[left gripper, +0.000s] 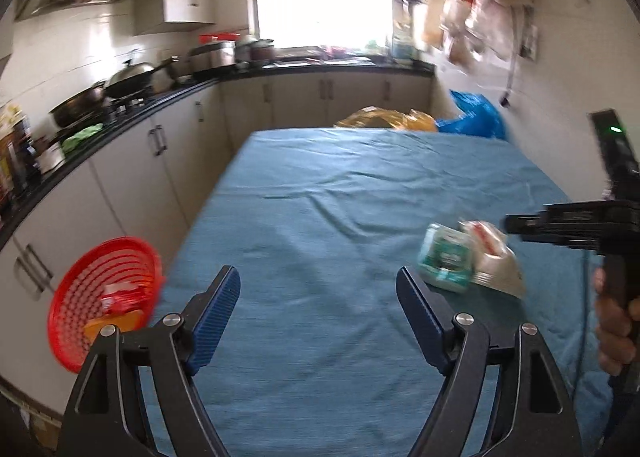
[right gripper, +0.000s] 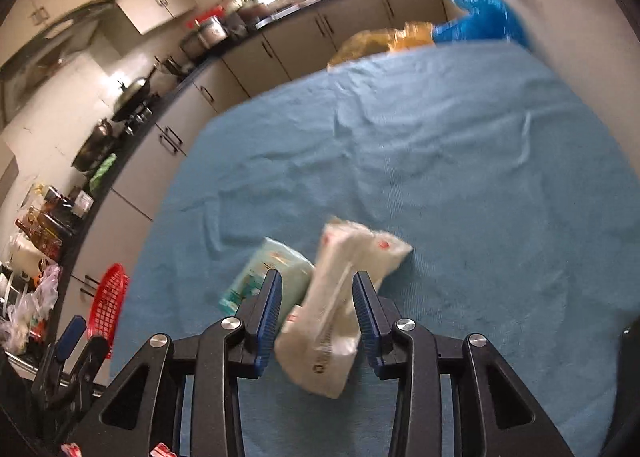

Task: Collect trash
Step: 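Move both open tools back to the wipe pack and paper bag, then grasp the white paper bag with the right tool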

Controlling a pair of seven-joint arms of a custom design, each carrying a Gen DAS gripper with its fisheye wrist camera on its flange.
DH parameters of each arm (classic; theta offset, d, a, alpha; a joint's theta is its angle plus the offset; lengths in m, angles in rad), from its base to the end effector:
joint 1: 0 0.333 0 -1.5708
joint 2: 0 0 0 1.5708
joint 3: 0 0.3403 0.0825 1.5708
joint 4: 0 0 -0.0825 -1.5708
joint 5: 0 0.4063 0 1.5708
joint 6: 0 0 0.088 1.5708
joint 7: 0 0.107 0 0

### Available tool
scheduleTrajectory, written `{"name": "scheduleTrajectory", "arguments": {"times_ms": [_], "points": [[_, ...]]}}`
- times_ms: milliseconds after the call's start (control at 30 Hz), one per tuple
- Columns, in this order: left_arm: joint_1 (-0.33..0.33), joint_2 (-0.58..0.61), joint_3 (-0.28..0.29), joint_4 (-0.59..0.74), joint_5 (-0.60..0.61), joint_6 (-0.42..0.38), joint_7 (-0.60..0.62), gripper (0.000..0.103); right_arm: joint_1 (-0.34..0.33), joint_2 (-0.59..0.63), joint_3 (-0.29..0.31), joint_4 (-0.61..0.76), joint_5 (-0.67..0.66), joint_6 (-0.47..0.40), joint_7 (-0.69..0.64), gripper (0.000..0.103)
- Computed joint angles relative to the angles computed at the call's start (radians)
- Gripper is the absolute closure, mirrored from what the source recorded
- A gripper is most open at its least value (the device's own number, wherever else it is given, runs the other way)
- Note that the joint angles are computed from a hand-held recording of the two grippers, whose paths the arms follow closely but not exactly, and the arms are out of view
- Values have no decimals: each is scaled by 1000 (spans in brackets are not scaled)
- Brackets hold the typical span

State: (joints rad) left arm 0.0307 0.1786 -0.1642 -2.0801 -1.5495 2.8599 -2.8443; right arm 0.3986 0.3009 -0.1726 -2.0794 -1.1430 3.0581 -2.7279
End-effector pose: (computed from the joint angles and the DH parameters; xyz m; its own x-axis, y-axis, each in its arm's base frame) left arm 0.6090 -0.0236 0.3789 -0.5194 -0.8532 -0.0471 -0.4974 0.3466 -0.7953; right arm 0.5884 0.2139 0.3353 -0.4148 -0.8039 -0.4263 -0.6116 0.5932 -0.5235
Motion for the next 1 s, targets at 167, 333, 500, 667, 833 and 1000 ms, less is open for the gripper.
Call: {"name": "scheduleTrajectory", "arguments": {"times_ms": [167,333,500,667,833,1000], "points": [[-30,11,-20,-8,44,43,-6,23,-33,44,52,25,173,-35,-190,60],[-38,29,-36,-2,131,59,-81,23,1,45,30,21,195,-89,-214,43],[-35,43,-55,7,159,76,-98,23,24,67,-19,12,190,12,-204,41],[-38,55,-70,14,192,95,-131,23,55,84,-58,9,224,91,-239,63],[-37,64,-80,14,251,99,-189,23,257,103,-295,-15,209,213,-158,66],[-35,84,-91,24,329,100,-269,23,545,131,-600,-61,278,254,-125,66]]}}
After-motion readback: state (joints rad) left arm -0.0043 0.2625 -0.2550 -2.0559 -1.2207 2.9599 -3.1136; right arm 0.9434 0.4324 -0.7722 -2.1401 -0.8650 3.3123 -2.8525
